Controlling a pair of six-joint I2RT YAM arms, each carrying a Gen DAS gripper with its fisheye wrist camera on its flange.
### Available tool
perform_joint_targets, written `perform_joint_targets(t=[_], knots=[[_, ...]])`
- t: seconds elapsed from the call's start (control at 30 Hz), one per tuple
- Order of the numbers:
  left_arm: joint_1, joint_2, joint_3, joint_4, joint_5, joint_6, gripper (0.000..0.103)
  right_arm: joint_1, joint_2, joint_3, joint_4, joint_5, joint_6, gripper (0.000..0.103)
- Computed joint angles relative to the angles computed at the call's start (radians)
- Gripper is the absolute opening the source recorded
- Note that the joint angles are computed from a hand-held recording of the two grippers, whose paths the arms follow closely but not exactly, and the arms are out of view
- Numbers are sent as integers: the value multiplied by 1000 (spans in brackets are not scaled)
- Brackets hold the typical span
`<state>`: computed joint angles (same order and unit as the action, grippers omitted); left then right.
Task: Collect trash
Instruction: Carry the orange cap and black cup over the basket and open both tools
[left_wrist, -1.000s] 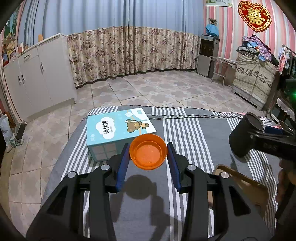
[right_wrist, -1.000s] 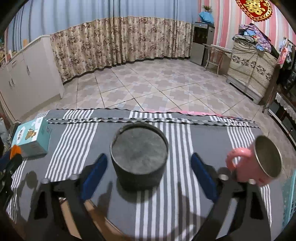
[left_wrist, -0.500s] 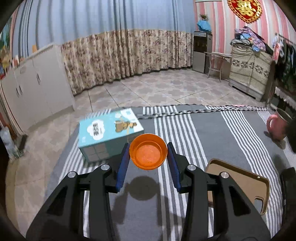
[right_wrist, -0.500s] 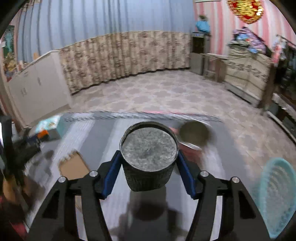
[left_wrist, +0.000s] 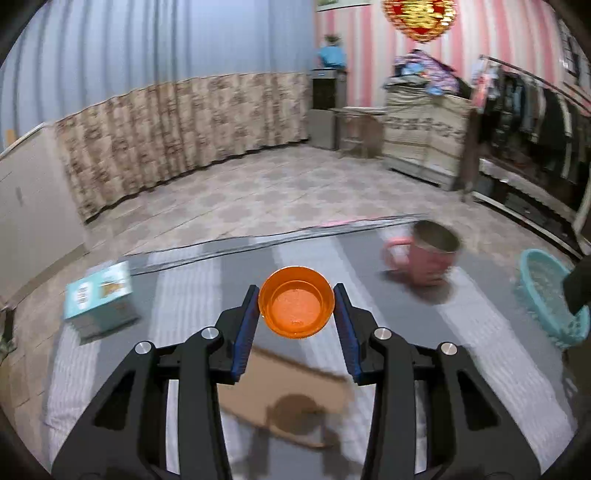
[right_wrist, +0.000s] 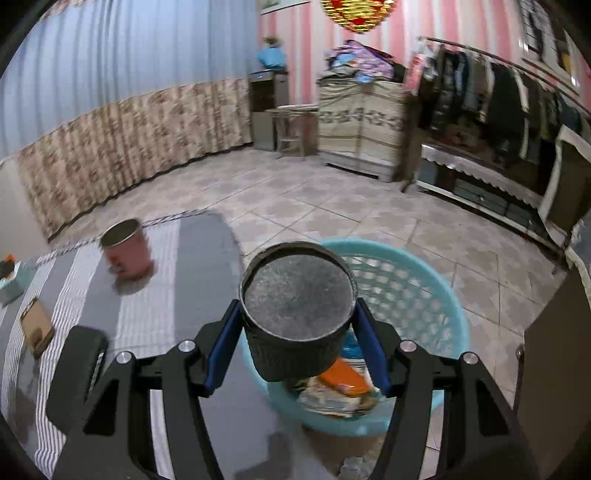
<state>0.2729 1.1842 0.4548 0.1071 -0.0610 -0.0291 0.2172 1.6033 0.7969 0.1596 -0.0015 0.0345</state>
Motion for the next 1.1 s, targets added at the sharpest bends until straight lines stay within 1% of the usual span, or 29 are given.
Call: perform_joint_targets(t=[0.03, 0.1, 0.13, 0.23, 0.3, 0.37, 0.43, 0.47, 0.53, 0.6, 0.67, 0.77, 0.83, 0.87, 0.9, 0.97, 1.03, 1.1], knots=[[-81, 14, 14, -2, -33, -41, 39, -30, 11, 11, 8, -12, -5, 60], [-200, 47, 37, 3, -89, -99, 39, -63, 36, 27, 36, 7, -28, 60], [-282, 88, 58, 19, -131, -132, 39, -87, 54, 41, 42, 14, -48, 60], [-441, 202, 123, 51, -205, -188, 39, -152, 91, 81, 35, -34, -76, 60], [-546, 310, 199, 62, -237, -226, 39, -188, 93, 81, 40, -67, -84, 60], [-626, 404, 276, 73, -269, -239, 39, -220, 114, 91, 47, -107, -85, 60], [-686, 481, 341, 84, -293, -245, 39, -219, 136, 100, 51, -105, -86, 60], [-718, 537, 396, 83, -295, -254, 39, -221, 148, 104, 56, -105, -92, 60], [-748, 601, 462, 71, -289, -272, 39, -238, 160, 93, 71, -122, -108, 60], [-777, 675, 546, 53, -274, -279, 39, -244, 158, 83, 78, -119, -101, 60], [-812, 744, 625, 36, -286, -269, 39, -266, 159, 80, 83, -140, -76, 60], [-837, 849, 755, -7, -274, -266, 39, -295, 169, 82, 91, -163, -62, 60], [-837, 893, 814, -32, -252, -271, 40, -311, 180, 85, 96, -180, -56, 60], [-834, 916, 848, -47, -239, -273, 41, -313, 185, 86, 99, -185, -51, 60], [-832, 930, 872, -60, -233, -275, 44, -315, 193, 91, 99, -187, -49, 60], [-831, 939, 889, -75, -257, -285, 66, -311, 203, 95, 102, -180, -51, 60], [-825, 944, 907, -86, -281, -287, 73, -301, 211, 98, 104, -175, -46, 60], [-817, 920, 880, -79, -300, -285, 75, -287, 222, 99, 107, -170, -41, 60]])
